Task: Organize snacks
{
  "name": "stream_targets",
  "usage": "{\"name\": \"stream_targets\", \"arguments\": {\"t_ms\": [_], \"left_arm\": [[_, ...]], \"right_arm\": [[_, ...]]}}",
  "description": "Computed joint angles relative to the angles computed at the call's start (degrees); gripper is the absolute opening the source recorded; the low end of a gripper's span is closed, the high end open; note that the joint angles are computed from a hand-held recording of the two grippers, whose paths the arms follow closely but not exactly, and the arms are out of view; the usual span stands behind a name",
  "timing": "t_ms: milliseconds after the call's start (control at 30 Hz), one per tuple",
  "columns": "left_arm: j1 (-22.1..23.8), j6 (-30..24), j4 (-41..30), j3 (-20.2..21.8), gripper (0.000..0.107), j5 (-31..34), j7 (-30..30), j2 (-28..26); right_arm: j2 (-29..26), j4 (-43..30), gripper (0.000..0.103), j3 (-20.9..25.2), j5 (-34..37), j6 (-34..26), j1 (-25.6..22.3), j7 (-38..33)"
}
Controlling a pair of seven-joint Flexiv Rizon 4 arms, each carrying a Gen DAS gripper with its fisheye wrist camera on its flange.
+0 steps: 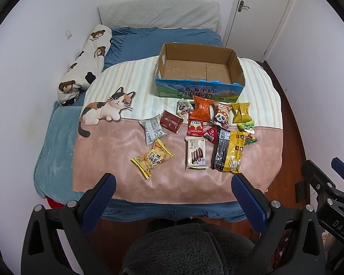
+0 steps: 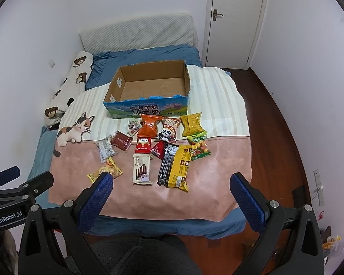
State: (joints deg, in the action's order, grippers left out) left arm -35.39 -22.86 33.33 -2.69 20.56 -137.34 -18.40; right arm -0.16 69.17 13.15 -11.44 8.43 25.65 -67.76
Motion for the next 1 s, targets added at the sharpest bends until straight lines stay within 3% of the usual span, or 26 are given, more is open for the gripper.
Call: {"name": "stream_targets", "arguments": {"t_ms": [200, 333, 433, 733, 867, 1000], "left_arm": [[0.27, 1.41, 1.91, 0.11, 0.103, 0.44, -0.67, 0.70], [0.65, 3.44, 5.35, 0.90, 0.103, 3.99, -0.65, 0.73], [2.63, 6.47, 10.11, 0.93, 0.103, 2.98, -1.69, 0.97], [11.94, 15.68, 25.99, -0.20, 0.103, -11.68, -3.74, -2.69], [13.21, 18.69, 30.72, -0.32, 0.103, -15.79, -5.35, -4.57], [13.77, 20.81, 32.91, -0.24, 0.103, -17.45, -6.39, -5.96]], "right_arm": [[-0.55, 0.62, 0.103, -0.24, 0.18, 1.43, -0.22, 0.96], [-1.81, 3.57, 0.103, -0.93, 0.17, 5.26, -1.20, 3.04], [-4.98, 5.50, 0.103, -1.69, 0.78, 6.57, -1.80, 4.51], [-17.02, 8.07, 0.103, -3.24, 6.68, 7.43, -3.09, 5.82], [-22.36, 7.20, 0.103, -3.06, 9.44, 7.10, -3.45, 5.37], [-25.67, 7.49, 0.103, -3.36, 7.47, 8.38, -2.31, 5.22]]}}
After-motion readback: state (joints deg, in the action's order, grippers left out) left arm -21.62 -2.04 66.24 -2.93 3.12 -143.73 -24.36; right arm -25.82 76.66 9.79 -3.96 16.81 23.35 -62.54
